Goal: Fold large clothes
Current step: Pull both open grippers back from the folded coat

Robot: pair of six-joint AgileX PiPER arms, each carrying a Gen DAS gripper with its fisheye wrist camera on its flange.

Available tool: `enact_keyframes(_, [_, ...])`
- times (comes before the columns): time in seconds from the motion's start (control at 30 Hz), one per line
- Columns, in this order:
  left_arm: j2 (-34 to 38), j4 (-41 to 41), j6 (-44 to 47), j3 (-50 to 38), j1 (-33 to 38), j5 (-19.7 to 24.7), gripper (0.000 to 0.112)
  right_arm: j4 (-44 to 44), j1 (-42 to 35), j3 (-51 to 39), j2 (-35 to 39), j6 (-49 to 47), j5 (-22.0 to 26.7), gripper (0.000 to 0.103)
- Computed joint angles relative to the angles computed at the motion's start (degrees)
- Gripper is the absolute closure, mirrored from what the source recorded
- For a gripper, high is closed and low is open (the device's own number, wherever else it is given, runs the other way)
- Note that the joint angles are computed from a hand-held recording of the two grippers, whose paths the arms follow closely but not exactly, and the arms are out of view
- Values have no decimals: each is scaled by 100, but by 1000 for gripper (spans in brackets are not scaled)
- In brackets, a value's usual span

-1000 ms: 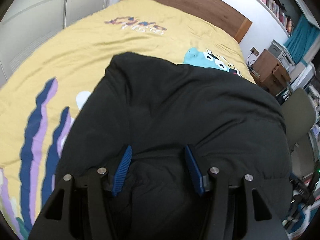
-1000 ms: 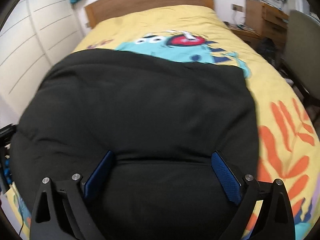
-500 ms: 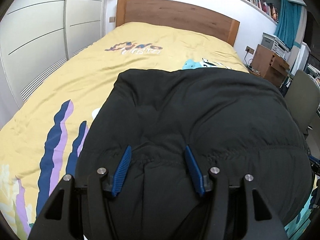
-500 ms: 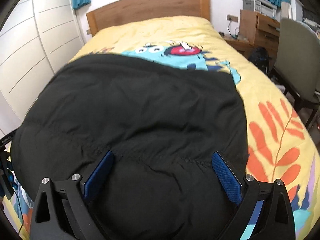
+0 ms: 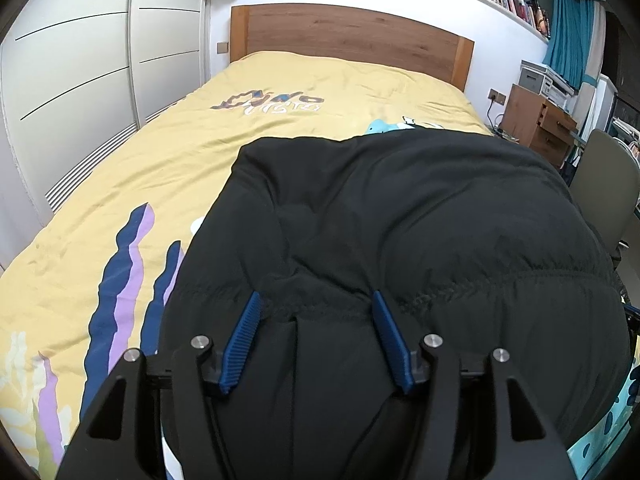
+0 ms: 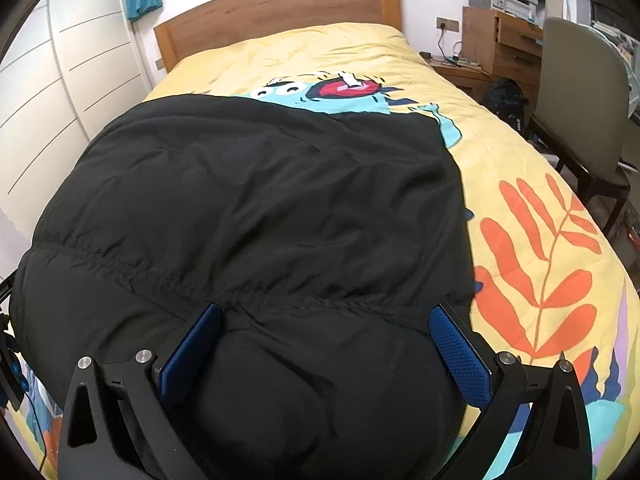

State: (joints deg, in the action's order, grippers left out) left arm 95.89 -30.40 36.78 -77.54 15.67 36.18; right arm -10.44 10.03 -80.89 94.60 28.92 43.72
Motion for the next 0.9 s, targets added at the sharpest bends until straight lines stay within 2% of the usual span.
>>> enact_keyframes(0.33, [-216, 516, -336, 36, -50, 179, 53, 183, -287, 522, -439, -21, 119, 1])
enact_keyframes(0.5, [-313, 655, -384, 38, 22, 317, 52, 190, -395, 726, -675, 6, 345, 1])
enact_keyframes(0.8, [-793, 775, -32, 280, 283, 627, 50, 125, -328, 1031, -1220, 33, 620, 1])
enact_keyframes(0.9, [-1036, 871, 147, 511, 419, 576, 48, 155, -309, 1180, -1485, 69, 654, 1])
